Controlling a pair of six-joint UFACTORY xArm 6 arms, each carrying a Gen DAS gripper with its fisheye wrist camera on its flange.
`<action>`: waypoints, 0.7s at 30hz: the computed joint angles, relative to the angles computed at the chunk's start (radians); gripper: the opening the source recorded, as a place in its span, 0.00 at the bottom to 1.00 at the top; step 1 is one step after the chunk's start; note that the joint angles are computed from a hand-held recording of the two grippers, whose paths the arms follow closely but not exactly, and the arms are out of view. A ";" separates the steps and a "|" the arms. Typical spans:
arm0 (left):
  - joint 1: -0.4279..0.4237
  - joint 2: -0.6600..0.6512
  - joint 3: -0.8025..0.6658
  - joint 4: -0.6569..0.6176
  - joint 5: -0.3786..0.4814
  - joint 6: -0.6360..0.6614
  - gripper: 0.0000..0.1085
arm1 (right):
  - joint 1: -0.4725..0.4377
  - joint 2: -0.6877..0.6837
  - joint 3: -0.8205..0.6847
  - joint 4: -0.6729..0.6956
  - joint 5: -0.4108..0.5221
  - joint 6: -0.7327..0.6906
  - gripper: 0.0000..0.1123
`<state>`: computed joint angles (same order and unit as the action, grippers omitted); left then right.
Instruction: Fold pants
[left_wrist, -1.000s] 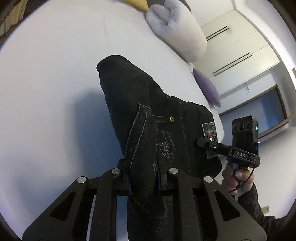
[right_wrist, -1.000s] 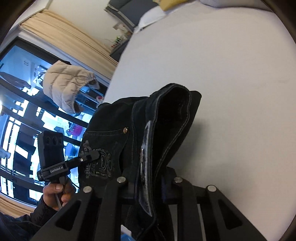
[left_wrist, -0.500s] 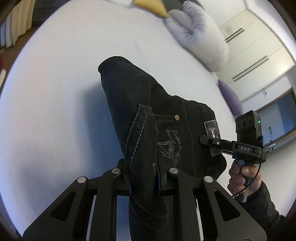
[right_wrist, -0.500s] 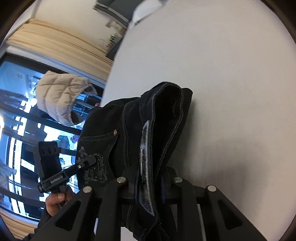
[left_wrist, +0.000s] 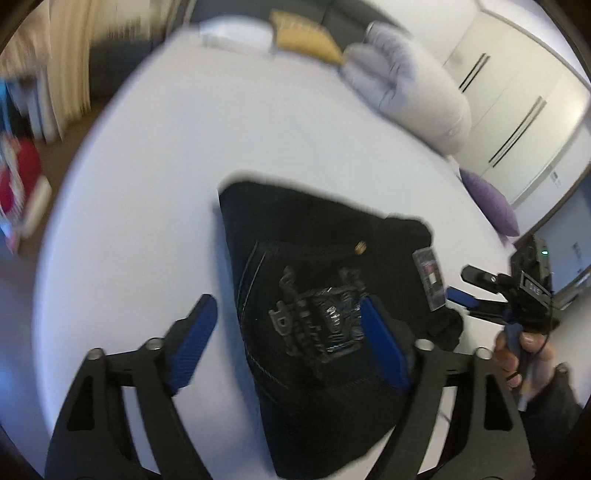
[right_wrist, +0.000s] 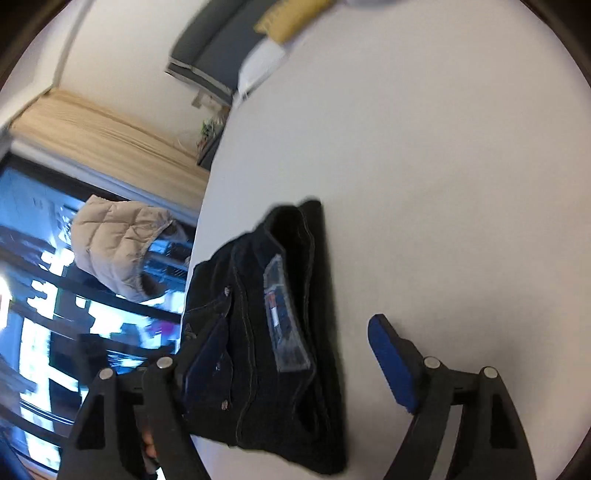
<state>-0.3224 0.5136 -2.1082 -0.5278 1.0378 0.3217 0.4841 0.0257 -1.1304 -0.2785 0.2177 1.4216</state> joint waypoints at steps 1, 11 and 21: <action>-0.012 -0.084 0.105 0.021 -0.080 0.024 0.85 | 0.011 -0.026 -0.013 -0.105 0.064 0.074 0.73; -0.133 -0.714 0.725 0.961 -0.784 -0.613 0.95 | 0.478 -0.024 -0.450 -0.996 1.062 0.241 0.92; -0.204 -0.943 0.768 1.366 -0.554 -0.955 0.95 | 0.736 0.131 -0.805 -1.345 1.438 0.046 0.92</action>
<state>-0.5259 -0.4289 -1.3407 0.8380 0.4843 -0.6331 1.2204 0.1567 -1.9350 -1.6237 1.6561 1.4675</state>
